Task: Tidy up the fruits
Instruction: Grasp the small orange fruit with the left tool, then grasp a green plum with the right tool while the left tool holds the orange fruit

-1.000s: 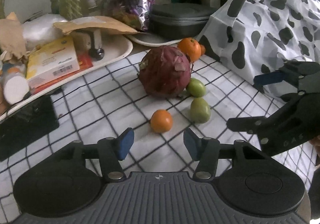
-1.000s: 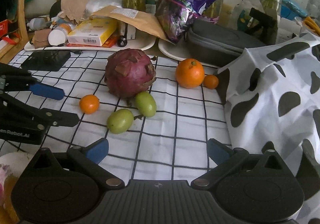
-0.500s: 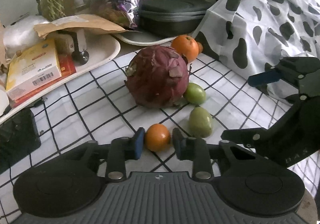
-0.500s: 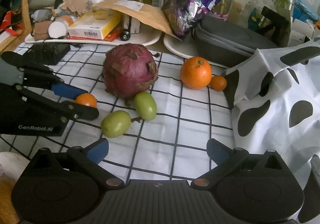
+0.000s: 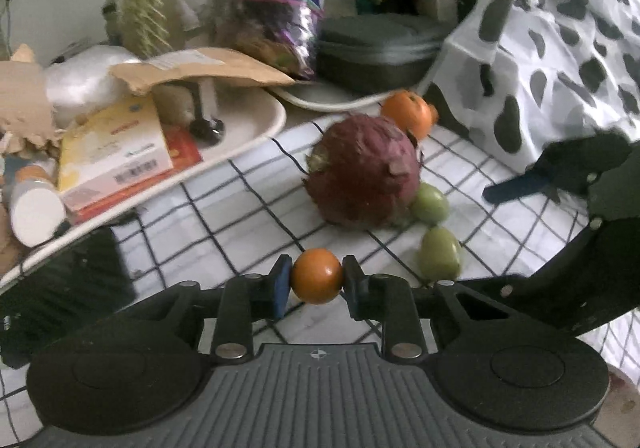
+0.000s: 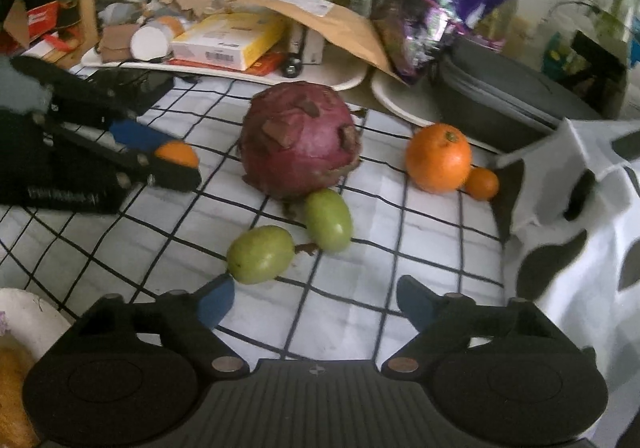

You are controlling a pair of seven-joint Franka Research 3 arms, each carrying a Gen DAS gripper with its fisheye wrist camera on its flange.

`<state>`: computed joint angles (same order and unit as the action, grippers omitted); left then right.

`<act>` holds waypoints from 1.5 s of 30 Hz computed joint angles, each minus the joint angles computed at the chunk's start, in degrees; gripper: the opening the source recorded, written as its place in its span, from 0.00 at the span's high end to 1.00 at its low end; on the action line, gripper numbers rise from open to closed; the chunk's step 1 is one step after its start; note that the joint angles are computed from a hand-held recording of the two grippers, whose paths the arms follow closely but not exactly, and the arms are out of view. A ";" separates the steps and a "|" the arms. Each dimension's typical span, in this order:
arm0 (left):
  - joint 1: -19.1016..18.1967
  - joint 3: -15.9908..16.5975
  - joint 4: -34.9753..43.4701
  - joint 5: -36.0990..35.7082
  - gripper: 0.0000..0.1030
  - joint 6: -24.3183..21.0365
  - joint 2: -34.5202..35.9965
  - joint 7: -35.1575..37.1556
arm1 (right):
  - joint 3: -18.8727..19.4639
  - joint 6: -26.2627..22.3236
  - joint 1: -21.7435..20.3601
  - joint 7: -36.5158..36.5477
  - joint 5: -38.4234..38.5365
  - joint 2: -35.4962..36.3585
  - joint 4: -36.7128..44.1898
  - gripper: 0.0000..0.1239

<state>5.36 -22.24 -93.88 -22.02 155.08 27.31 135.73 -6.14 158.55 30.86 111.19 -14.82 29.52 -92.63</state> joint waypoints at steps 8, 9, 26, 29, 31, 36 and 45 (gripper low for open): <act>1.30 -0.75 0.08 -2.06 0.74 -0.10 -0.35 1.51 | 3.89 1.83 -2.86 -7.94 6.15 1.53 1.92 0.52; 1.42 -0.85 -0.03 -2.36 0.74 -0.07 -0.42 1.82 | 3.96 1.97 -2.84 -8.68 6.65 1.71 2.13 0.54; 1.42 -0.35 -0.41 -4.69 0.74 -0.52 -1.00 4.02 | 3.62 2.31 -1.90 -12.26 10.87 2.88 3.97 0.63; 1.40 -0.31 -0.41 -4.81 0.74 -0.53 -1.00 4.21 | 3.29 2.29 -1.75 -12.42 10.89 4.00 5.36 0.64; 1.55 -0.44 -0.34 -5.16 0.74 -0.55 -0.93 4.48 | 3.49 2.24 -2.06 -12.31 11.61 4.63 6.02 0.68; 1.74 -0.64 -0.91 -5.80 0.74 -0.29 -1.59 4.92 | 2.61 2.96 -1.23 -10.88 11.43 3.97 5.19 0.68; 2.87 -1.47 -6.02 -13.34 0.74 0.08 -7.02 10.07 | 2.05 6.33 0.12 -8.42 10.53 -0.79 -0.41 0.69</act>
<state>8.23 -23.71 -99.90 -35.36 155.17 20.29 145.81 -4.09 164.88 30.98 102.77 -4.29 28.73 -93.04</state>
